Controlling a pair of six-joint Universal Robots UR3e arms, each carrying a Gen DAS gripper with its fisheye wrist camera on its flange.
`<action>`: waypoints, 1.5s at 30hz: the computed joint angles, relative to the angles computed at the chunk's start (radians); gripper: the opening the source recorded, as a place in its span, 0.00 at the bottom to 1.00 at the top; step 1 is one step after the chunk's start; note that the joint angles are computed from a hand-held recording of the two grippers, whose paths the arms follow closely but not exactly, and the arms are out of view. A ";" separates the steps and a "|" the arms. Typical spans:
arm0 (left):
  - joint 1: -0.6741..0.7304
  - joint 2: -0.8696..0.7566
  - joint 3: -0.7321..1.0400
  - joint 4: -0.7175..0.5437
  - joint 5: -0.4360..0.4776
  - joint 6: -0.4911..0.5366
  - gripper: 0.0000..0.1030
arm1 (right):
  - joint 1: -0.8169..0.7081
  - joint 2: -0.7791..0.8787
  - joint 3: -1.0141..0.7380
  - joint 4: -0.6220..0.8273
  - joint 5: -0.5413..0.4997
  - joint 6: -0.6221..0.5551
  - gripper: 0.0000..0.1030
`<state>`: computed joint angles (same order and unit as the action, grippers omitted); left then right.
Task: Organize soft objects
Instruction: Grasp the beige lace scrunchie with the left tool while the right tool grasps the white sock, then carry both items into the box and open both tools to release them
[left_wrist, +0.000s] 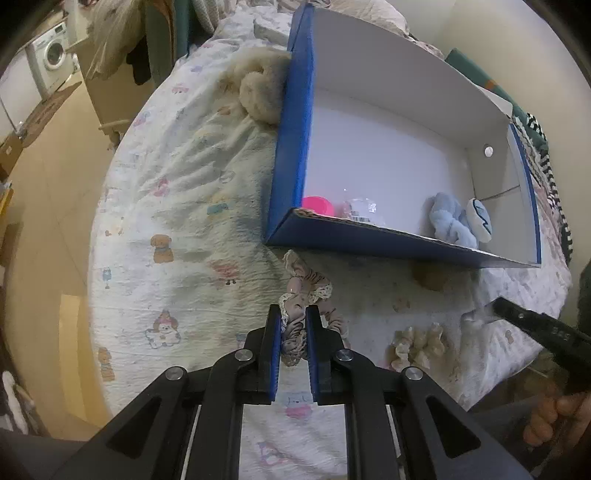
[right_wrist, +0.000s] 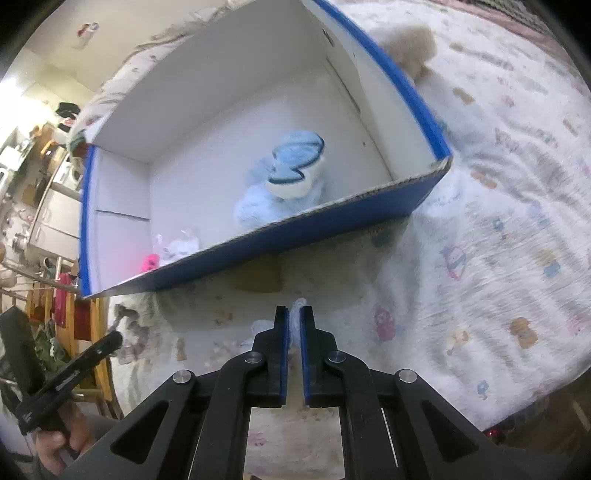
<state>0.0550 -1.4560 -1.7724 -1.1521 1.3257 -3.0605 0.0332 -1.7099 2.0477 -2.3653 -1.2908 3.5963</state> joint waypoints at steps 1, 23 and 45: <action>-0.005 0.003 -0.001 0.002 0.004 -0.001 0.11 | 0.006 -0.014 0.003 -0.003 -0.003 0.000 0.07; -0.079 0.085 0.101 0.041 0.109 -0.097 0.11 | 0.053 -0.081 -0.155 -0.039 0.004 0.006 0.07; -0.246 -0.446 0.783 0.006 0.195 -0.127 0.11 | 0.021 0.267 -0.500 -0.081 -0.002 -0.025 0.08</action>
<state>-0.1910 -1.9023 -0.9899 -1.1458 1.5207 -3.1878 0.0541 -1.4434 1.5481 -2.4461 -1.2927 3.5716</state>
